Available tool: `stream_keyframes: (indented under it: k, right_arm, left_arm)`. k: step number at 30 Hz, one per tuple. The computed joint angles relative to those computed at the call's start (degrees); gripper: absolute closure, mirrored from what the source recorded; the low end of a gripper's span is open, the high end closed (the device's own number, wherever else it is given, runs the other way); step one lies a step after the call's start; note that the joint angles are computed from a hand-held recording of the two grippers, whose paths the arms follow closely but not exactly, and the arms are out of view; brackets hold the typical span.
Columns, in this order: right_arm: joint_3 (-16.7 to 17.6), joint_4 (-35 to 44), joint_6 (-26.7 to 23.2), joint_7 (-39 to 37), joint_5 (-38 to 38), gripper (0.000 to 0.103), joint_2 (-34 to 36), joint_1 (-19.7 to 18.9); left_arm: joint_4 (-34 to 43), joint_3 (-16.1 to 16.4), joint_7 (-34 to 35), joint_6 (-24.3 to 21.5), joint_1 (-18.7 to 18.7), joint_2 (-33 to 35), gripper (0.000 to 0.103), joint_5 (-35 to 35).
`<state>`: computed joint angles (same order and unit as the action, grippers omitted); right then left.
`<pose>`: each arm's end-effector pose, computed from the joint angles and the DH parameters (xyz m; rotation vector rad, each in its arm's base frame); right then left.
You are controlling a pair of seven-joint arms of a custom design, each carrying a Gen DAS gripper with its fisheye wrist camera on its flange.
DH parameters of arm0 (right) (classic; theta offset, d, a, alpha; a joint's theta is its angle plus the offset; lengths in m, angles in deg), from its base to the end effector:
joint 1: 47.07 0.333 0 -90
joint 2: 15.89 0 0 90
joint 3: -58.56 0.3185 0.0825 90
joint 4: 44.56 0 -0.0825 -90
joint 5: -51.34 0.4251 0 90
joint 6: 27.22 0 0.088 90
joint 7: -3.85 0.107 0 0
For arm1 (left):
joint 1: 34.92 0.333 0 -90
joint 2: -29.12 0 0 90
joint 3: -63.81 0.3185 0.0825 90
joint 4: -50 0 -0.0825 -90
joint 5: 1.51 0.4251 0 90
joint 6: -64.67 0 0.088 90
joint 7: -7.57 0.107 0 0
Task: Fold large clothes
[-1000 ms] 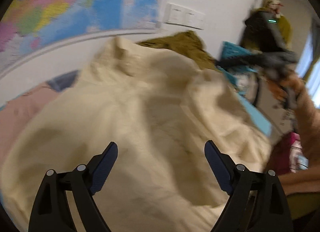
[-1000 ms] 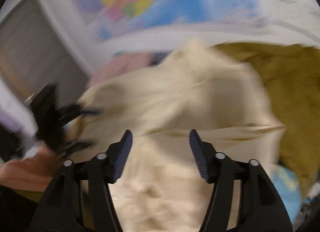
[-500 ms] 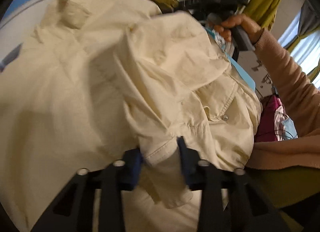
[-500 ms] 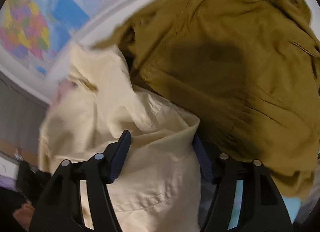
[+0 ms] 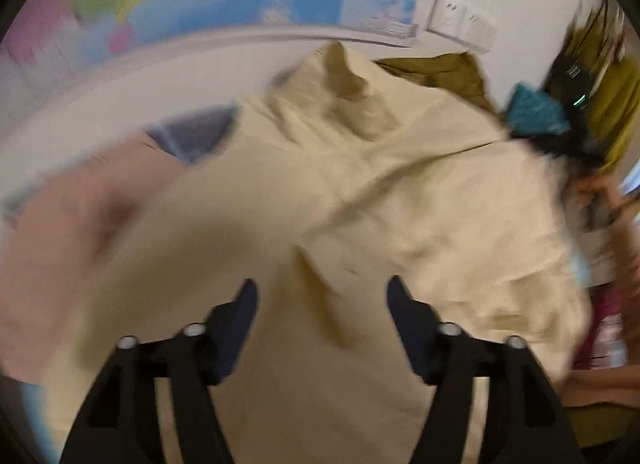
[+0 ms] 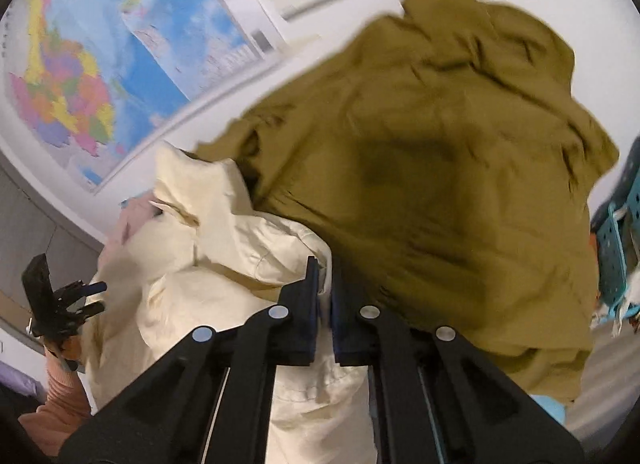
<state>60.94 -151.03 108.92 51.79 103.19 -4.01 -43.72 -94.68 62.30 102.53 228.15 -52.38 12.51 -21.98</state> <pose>0.6739 0.0747 0.4272 -1.8720 1.4507 0.0909 0.4838 -0.1465 0.4258 -1.8643 2.0777 -0.8692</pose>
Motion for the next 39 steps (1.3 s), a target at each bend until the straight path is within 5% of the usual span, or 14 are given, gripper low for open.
stream_keyframes:
  k: [3, 7, 9, 11, 16, 19, 22, 27, 29, 33, 39]
  right_arm:
    - [0.2, -1.0, -0.4, -1.8, 4.4, 0.085, -0.6, -1.1]
    - [0.4, -3.6, 3.6, -3.7, 4.8, 0.072, -3.2, 0.4]
    - [0.6, -5.3, 6.3, -5.1, 5.0, 0.070, -5.0, 1.5]
    - [0.5, -6.3, 8.0, -6.2, 5.6, 0.069, -5.9, 2.3]
    - [1.3, -12.8, 18.3, -15.5, 10.1, 0.069, -12.1, 6.2]
    - [1.0, -14.3, 13.8, -22.3, 13.6, 0.064, -13.9, 8.6]
    - [1.9, -14.0, 11.0, -24.1, 10.6, 0.059, -12.5, 11.3]
    - [4.3, -9.9, 6.8, -19.2, 0.7, 0.059, -5.8, 14.5]
    - [5.1, -7.1, 4.3, -16.2, -3.0, 0.059, -2.2, 15.4]
    - [6.4, -2.5, 1.3, -10.0, -9.3, 0.058, 3.7, 16.7]
    - [9.4, -5.1, -1.9, -18.0, 0.3, 0.057, -1.1, 14.4]
  left_arm:
    - [0.8, 1.7, 1.6, -1.6, -2.2, 1.9, 0.018, -1.3]
    - [5.7, -1.7, 2.2, -4.3, 0.6, 8.6, 0.016, -2.0]
    - [8.4, -3.8, -0.6, -6.3, 2.7, 12.0, 0.030, 0.8]
    - [10.1, -4.6, 2.1, -7.9, 3.6, 14.0, 0.086, -4.0]
    - [5.4, -5.6, 6.8, -3.2, 4.8, 8.8, 0.096, -11.5]
    - [2.4, -5.6, 2.6, -2.4, 5.6, 5.3, 0.087, -6.9]
    - [-0.1, -9.0, -11.0, -3.1, 9.8, 2.4, 0.045, 8.3]
    - [-6.8, -5.4, -13.3, 1.9, 7.0, -5.1, 0.042, 9.8]
    - [-10.0, -5.4, -16.1, 3.3, 7.5, -9.5, 0.032, 12.3]
    - [-16.2, -10.3, -24.3, 2.0, 13.6, -21.2, 0.029, 20.1]
    - [-22.1, -11.1, -31.0, -4.2, 15.5, -32.3, 0.026, 25.5]
